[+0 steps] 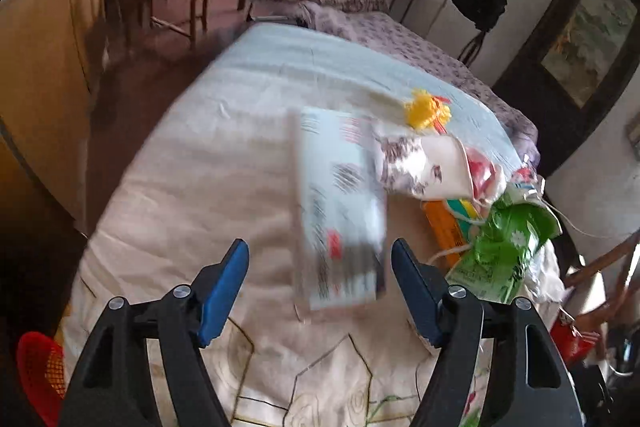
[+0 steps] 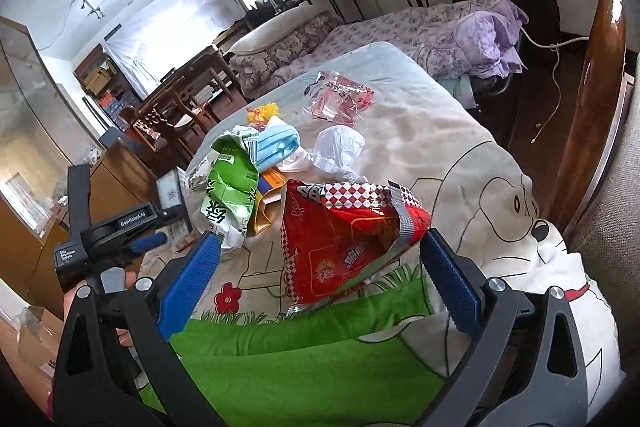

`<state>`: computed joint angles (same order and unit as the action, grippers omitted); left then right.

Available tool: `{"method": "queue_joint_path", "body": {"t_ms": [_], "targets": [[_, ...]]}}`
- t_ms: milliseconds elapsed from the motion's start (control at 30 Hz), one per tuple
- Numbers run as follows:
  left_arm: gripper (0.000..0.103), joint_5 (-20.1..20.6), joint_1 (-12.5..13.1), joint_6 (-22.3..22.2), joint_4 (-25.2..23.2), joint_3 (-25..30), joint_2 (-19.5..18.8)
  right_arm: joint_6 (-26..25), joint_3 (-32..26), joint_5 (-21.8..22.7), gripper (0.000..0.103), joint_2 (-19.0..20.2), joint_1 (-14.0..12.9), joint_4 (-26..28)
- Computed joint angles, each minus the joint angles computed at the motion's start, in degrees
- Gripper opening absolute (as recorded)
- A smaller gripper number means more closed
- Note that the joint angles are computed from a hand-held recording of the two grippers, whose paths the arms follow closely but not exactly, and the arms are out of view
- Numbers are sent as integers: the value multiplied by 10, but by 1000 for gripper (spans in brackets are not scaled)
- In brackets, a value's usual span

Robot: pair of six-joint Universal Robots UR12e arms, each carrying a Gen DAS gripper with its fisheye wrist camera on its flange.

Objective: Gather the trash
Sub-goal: 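Grasp the white medicine box with the left gripper while the right gripper grasps the red chip bag, then carry the box and bag to the red wastebasket and release both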

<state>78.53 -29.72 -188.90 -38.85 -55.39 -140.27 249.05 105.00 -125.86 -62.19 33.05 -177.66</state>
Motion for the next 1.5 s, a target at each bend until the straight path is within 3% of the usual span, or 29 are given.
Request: {"method": "queue_joint_path", "body": {"t_ms": [133, 233, 333, 433, 533, 667, 800, 867, 900, 933, 1000, 1067, 1133, 1367, 1500], "targets": [[94, 35, -11, 47, -4, 13, -6, -2, -1, -4, 96, 0, 0, 4], [95, 78, -18, 65, -53, 60, -30, -1, -1, -5, 96, 1, 1, 1], [97, 112, -16, 27, -122, 111, -59, 3, 5, -8, 96, 0, 2, -16], [97, 139, -19, 32, -121, 122, -65, 19, 19, -36, 96, 1, 5, -68], [98, 165, -26, 52, -113, 118, -65, 45, 30, -53, 96, -5, 3, -80], [98, 151, -23, 44, -117, 116, -62, 67, 30, -17, 96, -12, -10, -44], [96, 146, -23, 43, -106, 96, -52, 57, 7, 20, 96, -14, -25, 32], [80, 134, -21, 42, -92, 89, -48, 53, -3, 40, 89, -12, -30, 62], [66, 126, -19, 42, -82, 82, -45, 45, -6, 47, 62, -10, -31, 66], [51, 117, -18, 43, -71, 75, -41, 34, -6, 50, 53, -7, -30, 56], [43, 84, -13, 37, -44, 53, -29, 16, -6, 8, 50, 1, -17, 24], [43, 51, -7, 25, -4, 26, -15, -24, -14, -57, 50, 10, 1, 6], [43, 31, -3, 16, 39, 0, -1, -71, -27, -86, 51, 17, 11, 8], [43, -69, 13, 6, 179, -119, 61, -123, -35, -97, 52, 23, 15, 1], [43, -75, 16, 36, 224, -180, 100, -123, -34, -89, 52, 23, 15, -2]]}}
